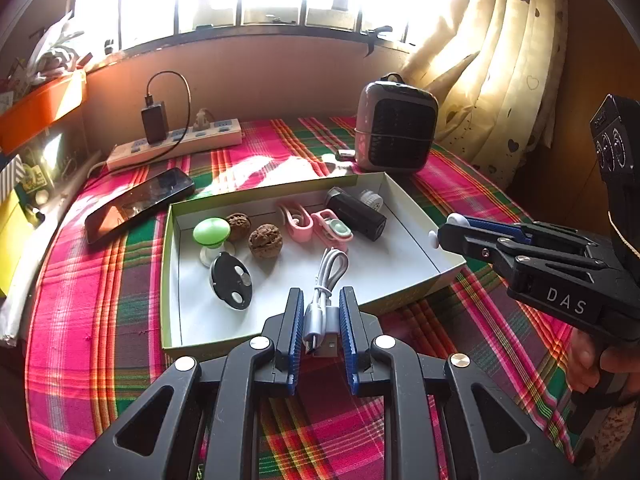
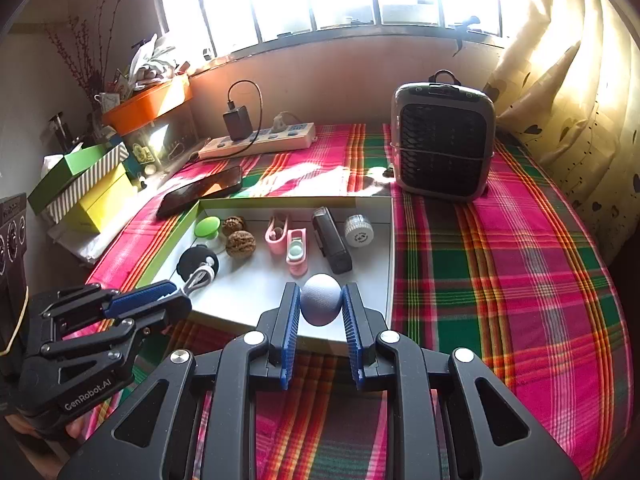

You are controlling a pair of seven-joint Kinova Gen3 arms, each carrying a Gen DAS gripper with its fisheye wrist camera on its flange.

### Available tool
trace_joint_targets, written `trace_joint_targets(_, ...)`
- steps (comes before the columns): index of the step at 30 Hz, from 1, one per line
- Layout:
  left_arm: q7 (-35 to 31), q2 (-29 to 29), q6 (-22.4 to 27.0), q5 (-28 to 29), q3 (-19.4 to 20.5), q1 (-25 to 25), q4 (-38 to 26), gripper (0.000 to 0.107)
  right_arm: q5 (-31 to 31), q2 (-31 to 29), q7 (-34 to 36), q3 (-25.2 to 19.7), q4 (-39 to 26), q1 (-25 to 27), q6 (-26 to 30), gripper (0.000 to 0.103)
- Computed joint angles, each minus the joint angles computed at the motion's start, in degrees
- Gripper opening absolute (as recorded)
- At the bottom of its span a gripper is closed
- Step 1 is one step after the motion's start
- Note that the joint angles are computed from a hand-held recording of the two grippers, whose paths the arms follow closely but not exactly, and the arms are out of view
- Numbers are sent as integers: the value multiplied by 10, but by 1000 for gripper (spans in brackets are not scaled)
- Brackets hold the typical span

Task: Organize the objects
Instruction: 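Carry the white cable and white ball in both tools over the box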

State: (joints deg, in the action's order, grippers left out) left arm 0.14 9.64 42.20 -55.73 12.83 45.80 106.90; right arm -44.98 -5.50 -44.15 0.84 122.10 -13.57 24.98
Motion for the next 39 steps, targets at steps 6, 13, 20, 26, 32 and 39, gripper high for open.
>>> trace_joint_targets(6,-20,10,-20,14,-10,-14,-6,16,5,49,-9,-9,-48,22,41,23)
trace_joint_targets(13,-56,26,-34,41,-27,-24,-22,16,28,95,-36,-40,-84,60,80,23)
trace_joint_targets(20,-89,42,-42,66,-43,-26,-36,16,82,112,-84,-59,-92,66,71,23)
trace_joint_targets(26,-114,55,-49,90,-54,-26,-46,16,135,115,-123,-70,-91,56,49,23)
trace_joint_targets(32,-133,64,-55,108,-65,-26,-53,16,193,112,-160,-76,-84,39,18,23)
trace_joint_targets(39,-146,69,-62,129,-76,-25,-55,16,232,115,-191,-81,-80,27,4,23)
